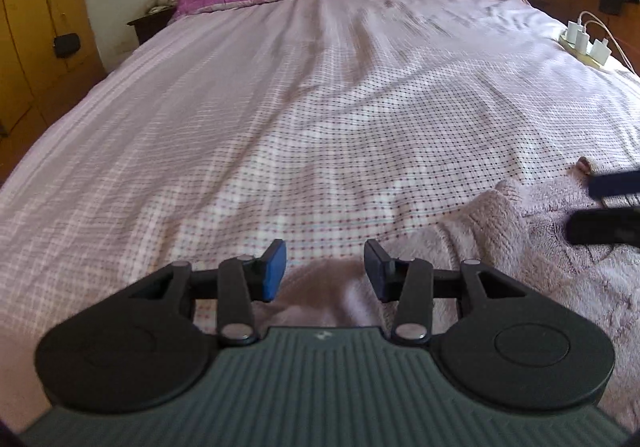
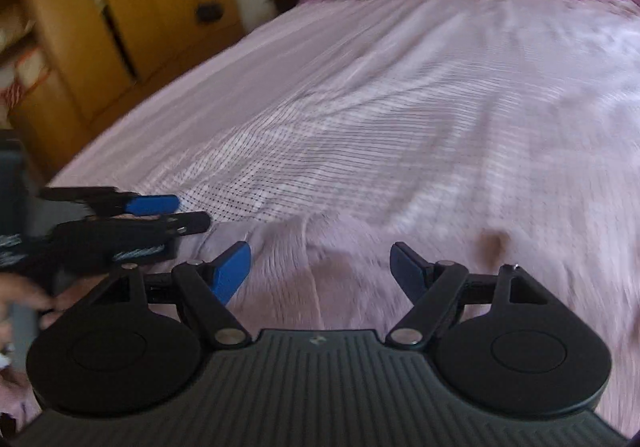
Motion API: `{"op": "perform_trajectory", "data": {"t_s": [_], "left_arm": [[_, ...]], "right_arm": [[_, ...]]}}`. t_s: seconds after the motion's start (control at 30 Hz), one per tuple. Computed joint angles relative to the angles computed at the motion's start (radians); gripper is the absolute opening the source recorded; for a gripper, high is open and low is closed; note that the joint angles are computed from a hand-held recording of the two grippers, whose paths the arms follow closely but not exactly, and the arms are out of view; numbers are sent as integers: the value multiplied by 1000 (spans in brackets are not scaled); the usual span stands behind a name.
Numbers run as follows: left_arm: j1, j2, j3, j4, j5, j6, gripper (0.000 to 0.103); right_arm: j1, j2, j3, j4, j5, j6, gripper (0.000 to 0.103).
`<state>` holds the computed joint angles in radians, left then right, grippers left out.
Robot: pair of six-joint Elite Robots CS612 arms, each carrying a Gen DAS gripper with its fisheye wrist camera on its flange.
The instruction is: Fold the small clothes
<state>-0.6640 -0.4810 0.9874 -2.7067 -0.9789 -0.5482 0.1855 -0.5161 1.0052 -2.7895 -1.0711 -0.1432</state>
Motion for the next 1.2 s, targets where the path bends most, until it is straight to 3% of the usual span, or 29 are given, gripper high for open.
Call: {"op": "perform_trajectory", "data": {"t_s": [0.17, 0.33, 0.4, 0.47, 0.57, 0.7, 0.77, 0.87, 1.0, 1.07, 1.2], "left_arm": [[-1, -23, 43, -33, -14, -32, 46], [-2, -25, 52, -32, -22, -50, 46], [-3, -24, 53, -30, -19, -53, 46], [-4, -25, 58, -31, -16, -57, 46], [-6, -28, 64, -36, -8, -55, 46], [-10, -28, 67, -30, 13, -50, 46], [-10, -29, 69, -28, 15, -57, 46], [-10, -29, 70, -27, 15, -68, 46], [-10, -27, 69, -18, 19, -72, 46], [-12, -26, 68, -16, 23, -71, 46], [-12, -26, 68, -19, 24, -70, 46]], "right_arm": [[22, 76, -185, 199, -37, -112, 82], [20, 140, -331, 413, -1, -150, 81], [19, 139, -321, 398, 12, -154, 71], [18, 131, -302, 385, 26, -175, 44], [17, 110, -243, 289, 41, -191, 24], [10, 67, -118, 84, 100, -286, 19], [10, 46, -59, -16, 97, -332, 18], [15, 30, 15, -200, 55, -413, 18], [45, 77, 28, -514, -123, -480, 24], [51, 83, 19, -516, -166, -488, 45], [33, 56, 26, -386, -95, -376, 50]]}}
